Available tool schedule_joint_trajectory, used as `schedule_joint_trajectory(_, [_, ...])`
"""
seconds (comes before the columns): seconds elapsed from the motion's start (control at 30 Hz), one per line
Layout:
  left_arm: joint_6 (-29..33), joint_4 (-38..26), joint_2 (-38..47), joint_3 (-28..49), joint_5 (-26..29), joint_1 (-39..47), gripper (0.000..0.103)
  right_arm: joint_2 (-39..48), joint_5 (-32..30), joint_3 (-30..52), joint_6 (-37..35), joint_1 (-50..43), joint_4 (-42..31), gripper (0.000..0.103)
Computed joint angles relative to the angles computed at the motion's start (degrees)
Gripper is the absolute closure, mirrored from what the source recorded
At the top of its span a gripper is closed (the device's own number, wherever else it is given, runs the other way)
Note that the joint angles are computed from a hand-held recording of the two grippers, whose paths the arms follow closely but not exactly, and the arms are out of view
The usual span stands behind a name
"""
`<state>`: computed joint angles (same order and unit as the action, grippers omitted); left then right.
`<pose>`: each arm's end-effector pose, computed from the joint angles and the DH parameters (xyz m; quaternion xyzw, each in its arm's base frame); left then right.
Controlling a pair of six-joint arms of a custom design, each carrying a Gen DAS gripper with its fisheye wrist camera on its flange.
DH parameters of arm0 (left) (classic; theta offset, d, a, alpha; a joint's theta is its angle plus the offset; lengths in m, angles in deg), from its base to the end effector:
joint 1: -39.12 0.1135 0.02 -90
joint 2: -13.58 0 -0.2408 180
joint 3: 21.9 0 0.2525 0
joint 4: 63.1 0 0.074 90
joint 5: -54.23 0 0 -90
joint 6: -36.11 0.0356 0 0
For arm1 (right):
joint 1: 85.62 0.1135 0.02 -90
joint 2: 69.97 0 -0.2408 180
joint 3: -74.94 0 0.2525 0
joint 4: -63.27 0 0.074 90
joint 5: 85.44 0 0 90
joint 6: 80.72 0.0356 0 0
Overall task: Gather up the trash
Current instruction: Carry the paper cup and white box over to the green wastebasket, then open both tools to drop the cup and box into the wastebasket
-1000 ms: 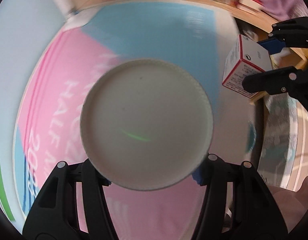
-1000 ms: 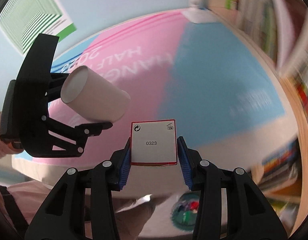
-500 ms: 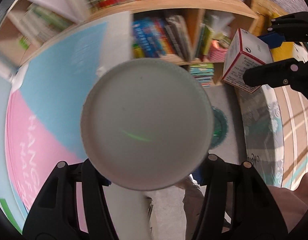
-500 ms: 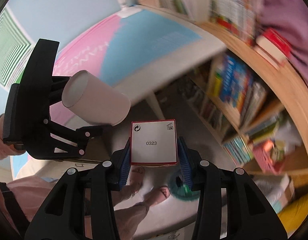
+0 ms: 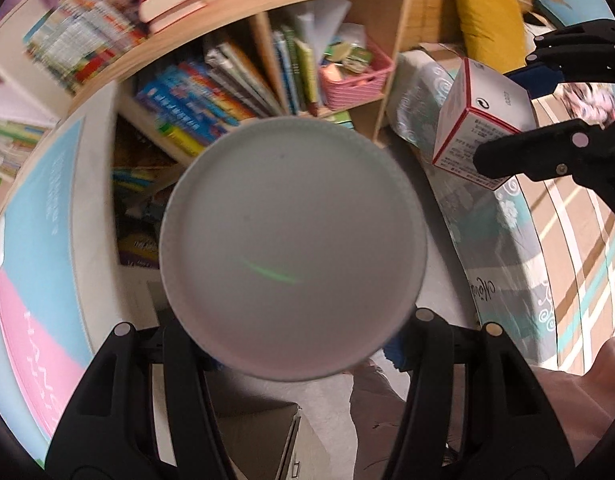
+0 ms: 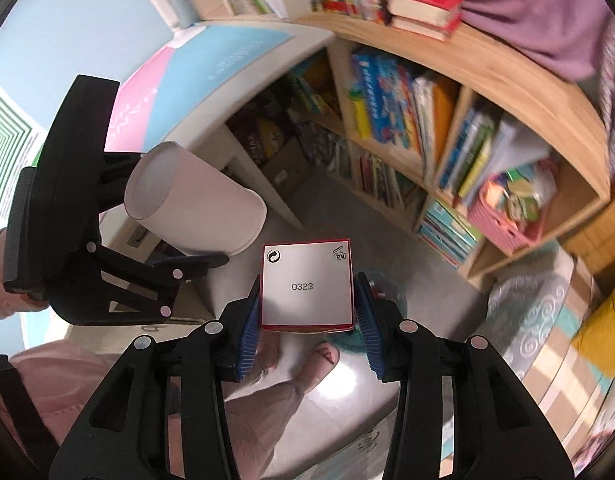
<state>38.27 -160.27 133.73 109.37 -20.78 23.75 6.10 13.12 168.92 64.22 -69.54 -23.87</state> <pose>0.3796 -0.1139 0.2623 0.8019 0.5821 -0.0809 0.1077 0.2331 0.0617 0.3228 0.3390 0.9205 0.0447 0.1890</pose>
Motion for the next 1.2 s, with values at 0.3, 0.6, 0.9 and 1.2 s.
schedule_joint_trajectory(0.3, [1.3,5.2,-10.0,-16.0,-2.0,-2.8,0.049,-10.5,2.4,-10.0,10.4,5.3,-1.2,0.059])
schedule_joint_trajectory(0.6, [1.1,7.7,-14.3,-24.0,-3.8,-5.6,0.049,-15.9,2.7,-15.2,15.3,7.8,-2.1,0.059])
schedule_joint_trajectory(0.9, [-0.7,9.1,-15.1,-26.5,-4.9,-8.1,0.048,-19.0,1.4,-18.2,13.4,5.1,-1.7,0.059])
schedule_joint_trajectory(1.2, [-1.5,10.9,-15.1,-28.4,-5.9,-10.1,0.033,-20.2,-1.0,-20.0,9.7,0.7,-1.2,0.043])
